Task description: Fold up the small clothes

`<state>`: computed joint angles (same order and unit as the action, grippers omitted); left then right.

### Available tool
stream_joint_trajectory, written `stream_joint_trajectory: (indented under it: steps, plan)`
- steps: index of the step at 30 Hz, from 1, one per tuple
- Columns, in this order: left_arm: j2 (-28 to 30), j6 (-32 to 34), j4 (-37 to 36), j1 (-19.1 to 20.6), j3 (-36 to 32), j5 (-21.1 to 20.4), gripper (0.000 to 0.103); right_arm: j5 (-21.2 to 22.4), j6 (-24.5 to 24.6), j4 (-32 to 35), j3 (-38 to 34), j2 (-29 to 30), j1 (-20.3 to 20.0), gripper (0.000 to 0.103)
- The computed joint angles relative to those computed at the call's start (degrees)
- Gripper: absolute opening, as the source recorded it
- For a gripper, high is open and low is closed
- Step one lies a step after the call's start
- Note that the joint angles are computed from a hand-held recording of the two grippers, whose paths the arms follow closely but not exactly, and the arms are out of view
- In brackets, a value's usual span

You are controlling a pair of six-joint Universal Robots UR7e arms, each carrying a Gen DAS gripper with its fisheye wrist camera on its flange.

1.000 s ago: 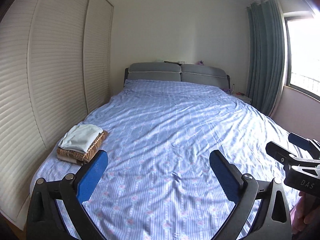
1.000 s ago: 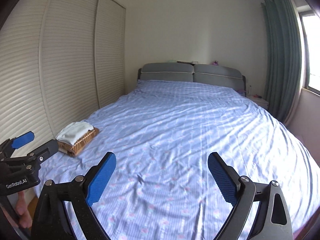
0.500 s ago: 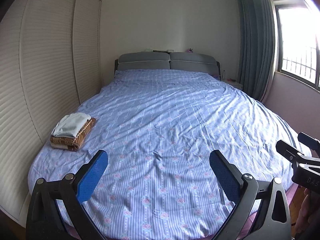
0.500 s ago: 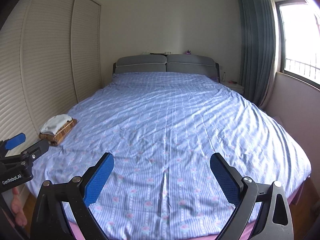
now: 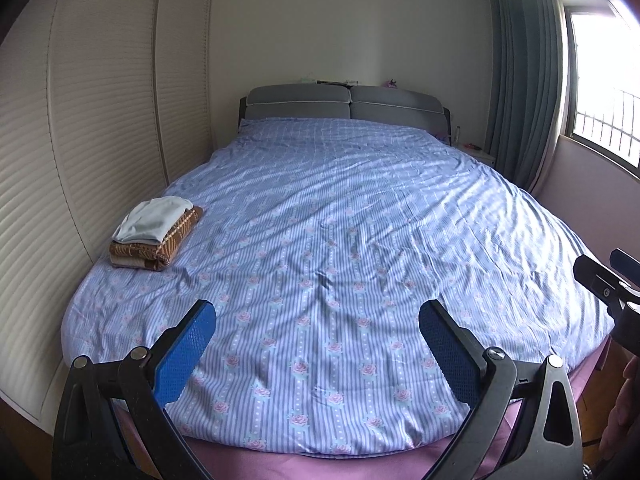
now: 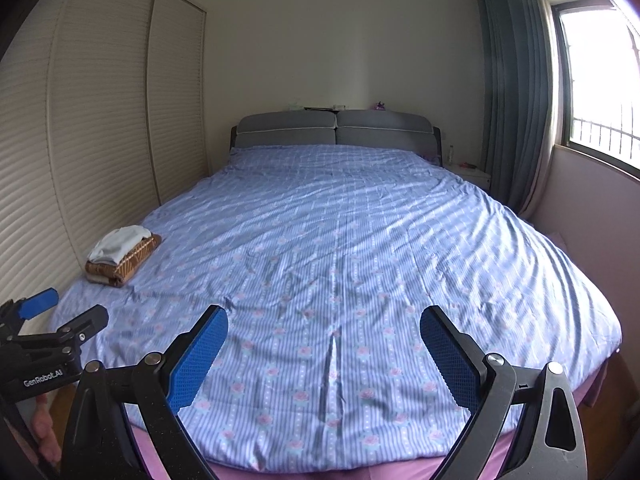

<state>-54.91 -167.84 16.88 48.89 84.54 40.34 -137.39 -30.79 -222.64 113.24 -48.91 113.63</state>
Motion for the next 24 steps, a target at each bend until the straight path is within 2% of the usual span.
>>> stream_joint_trajectory:
  steps: [24]
  plan:
    - [-0.89,0.43,-0.28,-0.43,0.11,-0.19,0.103,-0.07,0.48,0.14,0.08,-0.15,0.08,0.098]
